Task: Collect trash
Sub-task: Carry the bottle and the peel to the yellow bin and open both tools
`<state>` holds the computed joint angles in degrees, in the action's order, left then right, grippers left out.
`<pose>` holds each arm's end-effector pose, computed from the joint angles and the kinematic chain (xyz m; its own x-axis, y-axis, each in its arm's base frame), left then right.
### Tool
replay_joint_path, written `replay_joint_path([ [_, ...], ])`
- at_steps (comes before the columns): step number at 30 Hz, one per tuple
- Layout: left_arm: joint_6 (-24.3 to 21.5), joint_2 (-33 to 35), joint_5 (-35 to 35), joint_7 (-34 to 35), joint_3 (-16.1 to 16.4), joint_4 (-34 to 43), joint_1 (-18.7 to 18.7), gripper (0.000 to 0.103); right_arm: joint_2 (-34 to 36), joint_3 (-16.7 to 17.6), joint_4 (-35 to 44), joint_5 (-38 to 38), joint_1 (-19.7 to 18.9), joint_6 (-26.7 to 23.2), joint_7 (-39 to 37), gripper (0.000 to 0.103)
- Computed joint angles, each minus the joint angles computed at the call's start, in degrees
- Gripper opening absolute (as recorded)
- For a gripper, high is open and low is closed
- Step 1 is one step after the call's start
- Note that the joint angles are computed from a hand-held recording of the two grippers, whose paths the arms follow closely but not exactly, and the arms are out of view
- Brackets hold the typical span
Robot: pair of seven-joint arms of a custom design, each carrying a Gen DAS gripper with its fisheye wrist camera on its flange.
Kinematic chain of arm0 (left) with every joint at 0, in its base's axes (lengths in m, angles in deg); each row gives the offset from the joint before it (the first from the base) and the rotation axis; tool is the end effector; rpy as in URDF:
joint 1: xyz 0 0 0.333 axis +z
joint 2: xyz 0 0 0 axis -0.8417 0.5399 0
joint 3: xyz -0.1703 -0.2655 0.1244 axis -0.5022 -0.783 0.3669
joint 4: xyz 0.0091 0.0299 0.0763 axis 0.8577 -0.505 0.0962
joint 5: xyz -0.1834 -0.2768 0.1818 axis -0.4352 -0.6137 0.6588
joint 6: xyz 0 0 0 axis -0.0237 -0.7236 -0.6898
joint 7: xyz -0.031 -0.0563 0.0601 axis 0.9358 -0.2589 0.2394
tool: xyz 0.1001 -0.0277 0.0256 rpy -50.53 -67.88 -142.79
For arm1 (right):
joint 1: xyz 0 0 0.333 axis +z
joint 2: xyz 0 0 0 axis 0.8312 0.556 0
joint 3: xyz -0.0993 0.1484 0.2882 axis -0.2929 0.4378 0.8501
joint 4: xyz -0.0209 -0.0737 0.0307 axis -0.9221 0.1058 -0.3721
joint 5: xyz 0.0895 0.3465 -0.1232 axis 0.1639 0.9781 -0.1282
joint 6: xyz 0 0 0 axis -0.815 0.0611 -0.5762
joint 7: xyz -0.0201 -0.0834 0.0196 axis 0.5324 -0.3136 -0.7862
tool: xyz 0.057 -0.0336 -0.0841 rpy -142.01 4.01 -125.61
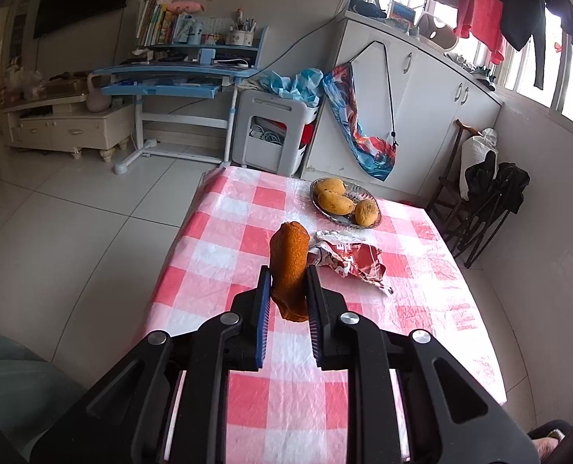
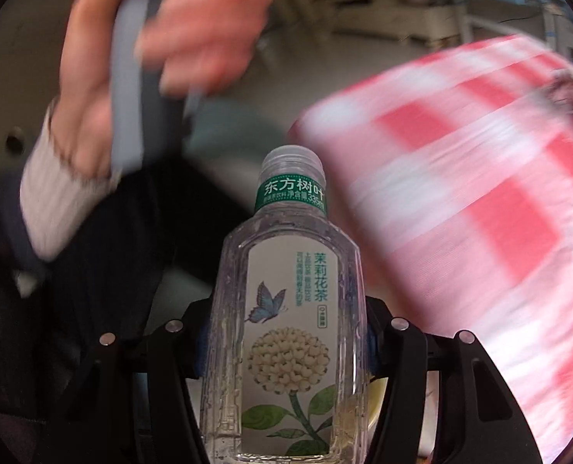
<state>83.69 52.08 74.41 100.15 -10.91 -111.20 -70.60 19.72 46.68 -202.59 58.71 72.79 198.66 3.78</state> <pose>0.4656 -0.1596 0.6101 -0.1311 -0.9683 0.2128 -0.6212 -0.0871 -0.7788 0.4348 0.1884 0.4994 0.8065 -0.3980 -0.4372 -0.5826 -0.6603 -0.4738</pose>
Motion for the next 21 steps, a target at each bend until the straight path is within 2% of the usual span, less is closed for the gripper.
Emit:
replay_joint_path([
  [3, -0.98, -2.57, -0.60, 0.02, 0.31, -2.57, -0.49, 0.017, -0.17, 1.03, -0.77, -5.21, 0.31, -2.34, 0.91, 0.060],
  [5, -2.22, -4.27, -0.83, -0.32, 0.35, -4.40, -0.79, 0.017, -0.85, 1.26, -1.48, -6.69, 0.49, -2.73, 1.35, 0.069],
  [10, -6.44, -9.45, -1.26, -1.15, 0.36, -9.74, -1.75, 0.017, -3.48, 0.56, -2.42, -6.70, 0.16, -3.45, 2.14, 0.069],
  [15, -13.19, -14.30, -0.87, -1.58, -0.34, -14.39, -3.22, 0.017, -9.66, 1.29, -5.82, -9.64, -0.67, 2.34, 6.89, 0.070],
  [19, -20.38, -19.15, -1.14, -1.29, -1.28, -18.18, -5.68, 0.017, -13.32, 1.41, -7.90, -14.22, -3.09, 10.55, 12.58, 0.077],
  [21, -24.45, -21.75, -1.91, -1.40, -1.93, -20.18, -7.45, 0.017, -13.84, 0.85, -8.04, -15.02, -3.61, 13.20, 15.36, 0.077],
])
